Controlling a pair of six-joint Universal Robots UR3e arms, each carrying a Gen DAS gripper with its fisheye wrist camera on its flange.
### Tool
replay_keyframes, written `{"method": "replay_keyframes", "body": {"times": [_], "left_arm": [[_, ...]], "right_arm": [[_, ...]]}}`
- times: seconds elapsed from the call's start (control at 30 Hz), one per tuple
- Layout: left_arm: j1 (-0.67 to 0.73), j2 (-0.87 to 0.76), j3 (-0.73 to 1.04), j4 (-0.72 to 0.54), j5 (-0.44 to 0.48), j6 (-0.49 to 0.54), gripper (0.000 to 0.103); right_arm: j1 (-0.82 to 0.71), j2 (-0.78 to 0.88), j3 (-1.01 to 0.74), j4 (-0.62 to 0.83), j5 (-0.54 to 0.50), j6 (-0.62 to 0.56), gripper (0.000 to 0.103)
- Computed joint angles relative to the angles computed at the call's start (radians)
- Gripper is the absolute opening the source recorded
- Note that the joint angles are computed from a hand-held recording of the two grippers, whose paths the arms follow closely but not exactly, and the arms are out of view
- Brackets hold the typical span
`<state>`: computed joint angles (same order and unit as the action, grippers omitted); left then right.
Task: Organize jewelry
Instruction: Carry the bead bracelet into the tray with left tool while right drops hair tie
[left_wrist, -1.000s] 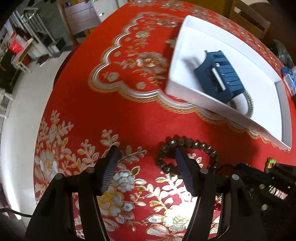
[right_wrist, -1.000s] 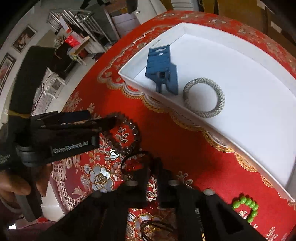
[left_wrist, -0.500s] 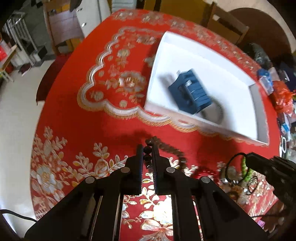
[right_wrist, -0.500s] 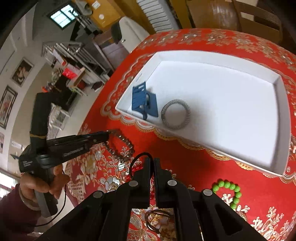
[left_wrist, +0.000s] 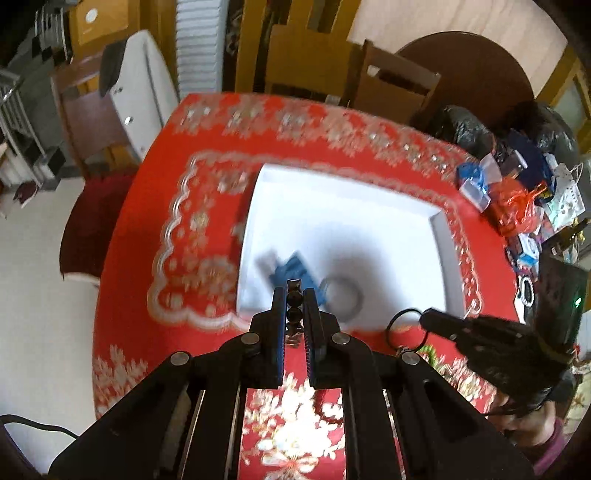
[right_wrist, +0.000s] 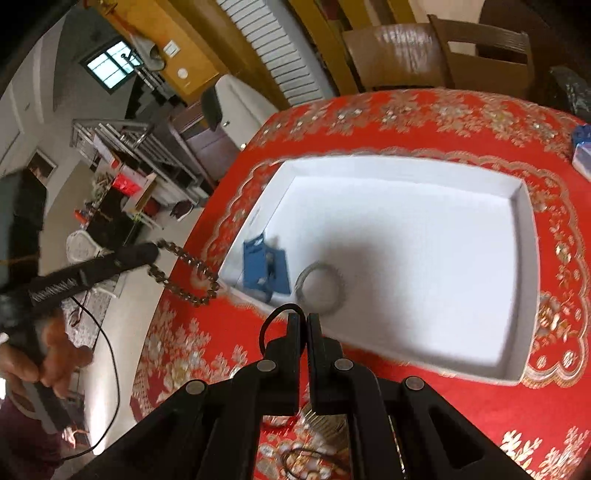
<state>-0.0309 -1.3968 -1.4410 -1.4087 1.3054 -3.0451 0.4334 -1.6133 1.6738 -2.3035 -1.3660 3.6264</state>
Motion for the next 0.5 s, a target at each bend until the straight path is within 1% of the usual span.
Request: {"method": "replay_keyframes", "body": {"times": [0.17, 0.3, 0.43, 0.5], "left_arm": [[-0.1, -0.214, 0.218, 0.029, 0.038, -0.061, 0.007], [-0.166, -0.394, 0.379, 0.032, 0.07, -0.109, 0.007], [-0.185, -0.519, 0.461, 0.038, 0.099, -0.144, 0.007], [-0.173, -0.557, 0.447, 0.059, 0.113, -0.167, 0.007]], "right_arm": [[-0.051, 0.028, -0.027, 0.015, 0.0, -0.001, 0.003], [-0.091, 0.07, -0.027, -0.003, 0.018, -0.002, 0.003], [-0.127, 0.141, -0.051, -0.03, 0.051, 0.0, 0.003], [-0.14, 0.196, -0.083, -0.04, 0.063, 0.001, 0.003]]}}
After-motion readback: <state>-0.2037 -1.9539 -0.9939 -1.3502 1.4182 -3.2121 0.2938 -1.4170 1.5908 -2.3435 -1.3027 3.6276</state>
